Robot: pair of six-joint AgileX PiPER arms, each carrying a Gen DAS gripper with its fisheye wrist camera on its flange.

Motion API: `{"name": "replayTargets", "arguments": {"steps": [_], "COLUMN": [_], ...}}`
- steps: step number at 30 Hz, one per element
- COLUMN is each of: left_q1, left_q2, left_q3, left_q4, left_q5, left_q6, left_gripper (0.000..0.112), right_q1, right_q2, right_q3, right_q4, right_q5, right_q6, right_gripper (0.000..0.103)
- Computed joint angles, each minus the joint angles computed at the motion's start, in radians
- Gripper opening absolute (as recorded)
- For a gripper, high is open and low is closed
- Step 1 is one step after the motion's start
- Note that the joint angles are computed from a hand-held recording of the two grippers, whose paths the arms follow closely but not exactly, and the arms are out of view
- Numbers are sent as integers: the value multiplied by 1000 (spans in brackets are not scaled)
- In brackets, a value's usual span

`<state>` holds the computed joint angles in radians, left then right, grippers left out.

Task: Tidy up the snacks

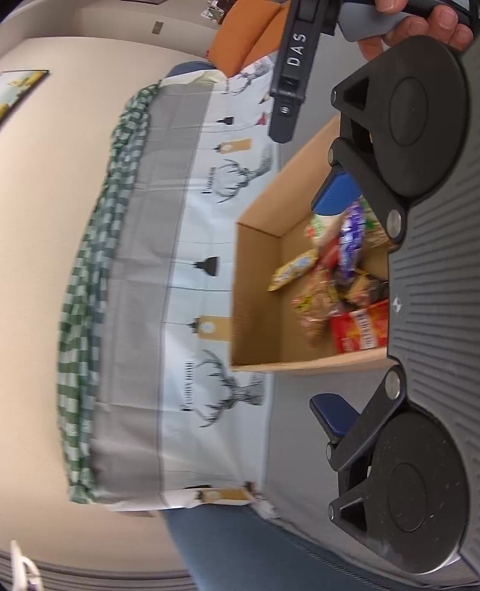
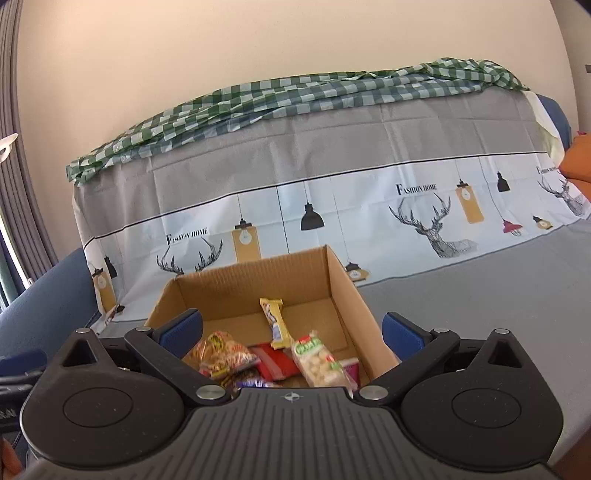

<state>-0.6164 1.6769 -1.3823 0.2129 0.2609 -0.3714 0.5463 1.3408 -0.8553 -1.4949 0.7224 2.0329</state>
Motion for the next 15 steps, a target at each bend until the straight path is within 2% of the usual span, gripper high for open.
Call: {"name": "replayTargets", "arguments": {"steps": [5,9,15], "left_q1": [-25,12,28], "left_q2": [39,95,116], "left_q3": [-45,-127,-172], "left_q4": [21,-97,-149], "left_q5": [138,221,238], "left_q6": [-22,26,63], "left_gripper": [102,103,102], "right_q1": [75,79,29], "right_q2": [-2,30,60], "right_q3": [10,-12,-42], "right_q4": [72,115,179], "right_q5": [76,97,41], "right_q6": [-110,-198,-262], "right_gripper": [102,102,102]}}
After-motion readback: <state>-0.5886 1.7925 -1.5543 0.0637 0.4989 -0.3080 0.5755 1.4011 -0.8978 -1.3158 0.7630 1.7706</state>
